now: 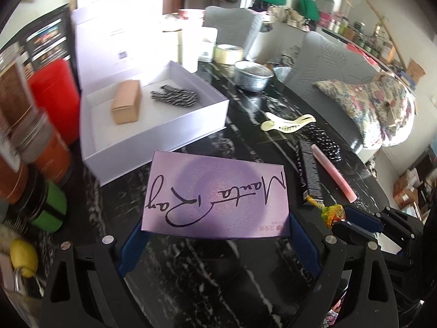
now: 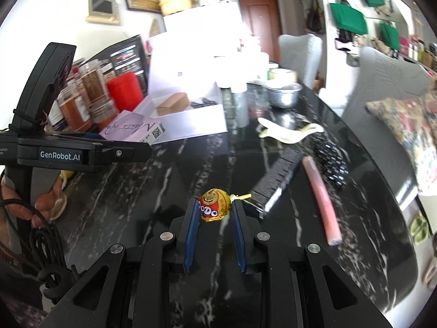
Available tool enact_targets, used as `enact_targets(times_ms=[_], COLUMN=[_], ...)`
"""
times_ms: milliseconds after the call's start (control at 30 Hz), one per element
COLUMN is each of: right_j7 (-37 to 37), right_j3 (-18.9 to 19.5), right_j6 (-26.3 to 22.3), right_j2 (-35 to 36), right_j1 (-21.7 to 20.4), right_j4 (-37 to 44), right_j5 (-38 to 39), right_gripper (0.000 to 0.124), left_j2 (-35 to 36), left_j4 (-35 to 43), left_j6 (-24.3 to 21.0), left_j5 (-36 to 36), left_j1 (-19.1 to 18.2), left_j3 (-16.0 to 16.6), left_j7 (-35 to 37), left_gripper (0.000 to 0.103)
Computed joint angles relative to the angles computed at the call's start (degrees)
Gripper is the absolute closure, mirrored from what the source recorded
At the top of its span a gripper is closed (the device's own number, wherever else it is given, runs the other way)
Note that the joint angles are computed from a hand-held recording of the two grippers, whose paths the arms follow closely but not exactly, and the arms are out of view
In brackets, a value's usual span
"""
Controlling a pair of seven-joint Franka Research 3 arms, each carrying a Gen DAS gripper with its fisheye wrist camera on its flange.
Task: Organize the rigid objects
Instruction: 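Carry the purple box with the left gripper while the right gripper carries the lollipop toward the white box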
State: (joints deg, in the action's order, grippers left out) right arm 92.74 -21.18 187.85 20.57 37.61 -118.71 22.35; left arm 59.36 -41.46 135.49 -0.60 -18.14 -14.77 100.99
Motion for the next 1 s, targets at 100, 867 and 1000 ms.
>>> enact_targets(times_ms=[100,867,1000], right_j7=[-1.83,-6.64,-5.72], right_j3=[7.00,23.60,19.86], right_j6=[0.50,-4.94,-7.76], right_j2=[0.11,3.25,4.78], right_j1=[-6.50,-21.63,-18.33], right_j4=[1.13,5.44,7.51], right_j5=[-1.22,-2.98,-5.15], right_gripper=[0.104,0.084,0.084], left_j2=[-3.30,-3.06,-2.12], left_j4=[-5.98,-6.99,-5.39], left_j6=[3.01,2.47,1.37], left_j5=[0.28,-0.20,-0.18], left_j1=[0.94,2.42,2.13], left_j3=[0.68,-0.98,-0.59], left_j7=[-2.10,-2.22,-2.49], left_gripper=[0.010,0.010,0.010])
